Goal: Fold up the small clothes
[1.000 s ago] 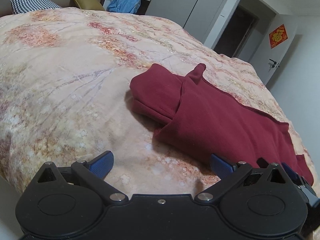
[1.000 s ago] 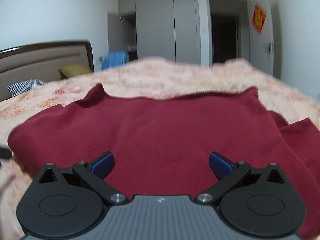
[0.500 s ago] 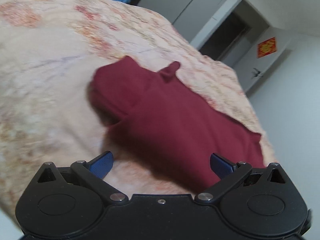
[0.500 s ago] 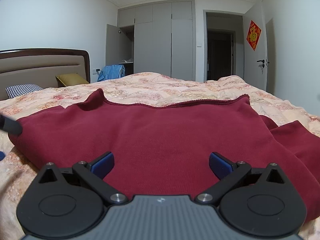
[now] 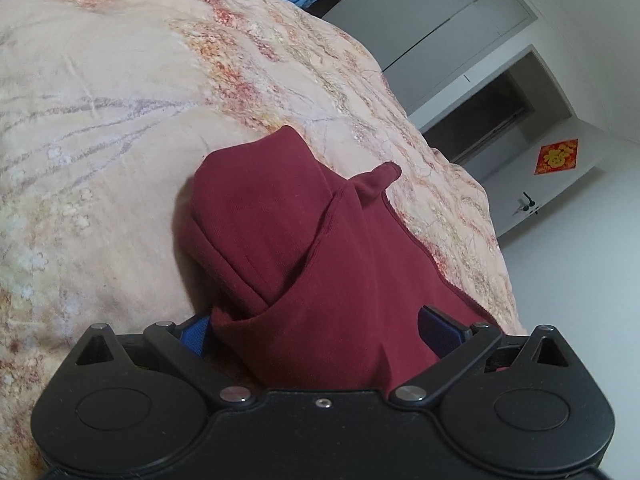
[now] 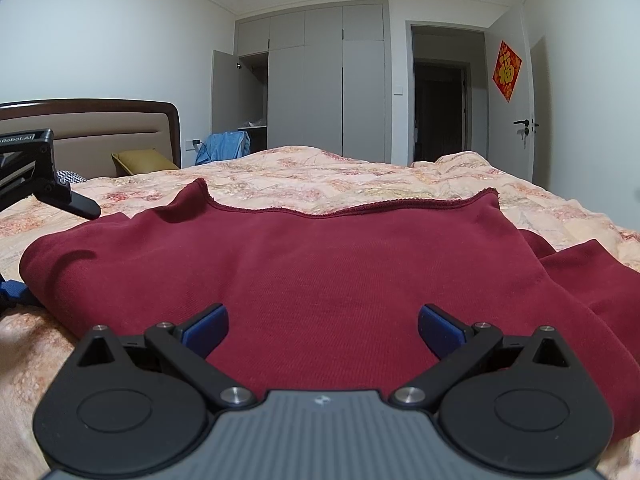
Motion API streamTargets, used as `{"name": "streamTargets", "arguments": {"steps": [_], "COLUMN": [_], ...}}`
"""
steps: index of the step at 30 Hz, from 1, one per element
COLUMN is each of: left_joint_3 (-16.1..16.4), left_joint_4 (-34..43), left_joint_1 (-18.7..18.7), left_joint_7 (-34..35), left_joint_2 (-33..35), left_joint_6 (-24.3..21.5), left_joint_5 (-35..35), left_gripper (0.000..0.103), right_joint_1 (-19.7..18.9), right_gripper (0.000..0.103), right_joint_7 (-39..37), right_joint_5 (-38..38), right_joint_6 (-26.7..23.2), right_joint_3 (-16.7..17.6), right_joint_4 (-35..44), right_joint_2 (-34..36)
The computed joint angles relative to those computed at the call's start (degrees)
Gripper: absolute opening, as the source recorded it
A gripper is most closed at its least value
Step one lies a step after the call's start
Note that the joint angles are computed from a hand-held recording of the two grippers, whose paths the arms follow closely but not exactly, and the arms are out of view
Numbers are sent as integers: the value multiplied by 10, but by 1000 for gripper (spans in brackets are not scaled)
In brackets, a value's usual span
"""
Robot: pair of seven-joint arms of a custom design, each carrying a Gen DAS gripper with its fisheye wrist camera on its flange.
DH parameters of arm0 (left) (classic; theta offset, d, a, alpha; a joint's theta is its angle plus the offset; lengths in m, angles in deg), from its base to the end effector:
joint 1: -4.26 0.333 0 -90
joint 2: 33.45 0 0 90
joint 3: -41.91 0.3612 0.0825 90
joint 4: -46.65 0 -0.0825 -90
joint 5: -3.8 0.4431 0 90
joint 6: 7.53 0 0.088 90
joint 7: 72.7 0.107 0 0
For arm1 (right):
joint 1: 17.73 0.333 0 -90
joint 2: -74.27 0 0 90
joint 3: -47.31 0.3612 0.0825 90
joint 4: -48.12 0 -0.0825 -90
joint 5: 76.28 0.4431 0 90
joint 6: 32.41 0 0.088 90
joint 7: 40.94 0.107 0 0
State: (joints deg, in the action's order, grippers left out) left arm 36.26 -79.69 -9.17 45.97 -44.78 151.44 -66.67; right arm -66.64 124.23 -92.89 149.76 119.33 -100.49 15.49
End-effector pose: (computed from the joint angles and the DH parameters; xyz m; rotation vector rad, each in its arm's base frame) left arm 0.5529 -0.1509 0.5487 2.0755 -1.7409 1.5416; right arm 0.4286 0.2632 0.4384 -1.2485 1.6546 -1.2110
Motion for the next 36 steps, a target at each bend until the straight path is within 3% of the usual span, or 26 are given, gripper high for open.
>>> {"name": "streamTargets", "arguments": {"steps": [21,24,29,36], "left_joint_3": [1,-3,-3,1], "left_joint_4": [-10,-12,-12,-11], "left_joint_1": [-10,-8,-10,-17], "left_joint_7": [-4,-26,-65,-75], "left_joint_2": [-5,-5,0,6], "left_joint_6": [25,40,68,82], "left_joint_5": [17,31,61,79], "left_gripper": [95,88,66,51], "right_joint_1": [0,-1,-1,-1], "right_gripper": [103,103,103,103], "right_joint_7": [-1,-1,-1,-1], "right_joint_5": [2,2,3,3], "right_joint_6": [1,1,1,2], "right_joint_3": [1,1,1,1], "right_joint_4": [0,0,0,-1], "right_joint_2": [-1,-1,-1,-1]}}
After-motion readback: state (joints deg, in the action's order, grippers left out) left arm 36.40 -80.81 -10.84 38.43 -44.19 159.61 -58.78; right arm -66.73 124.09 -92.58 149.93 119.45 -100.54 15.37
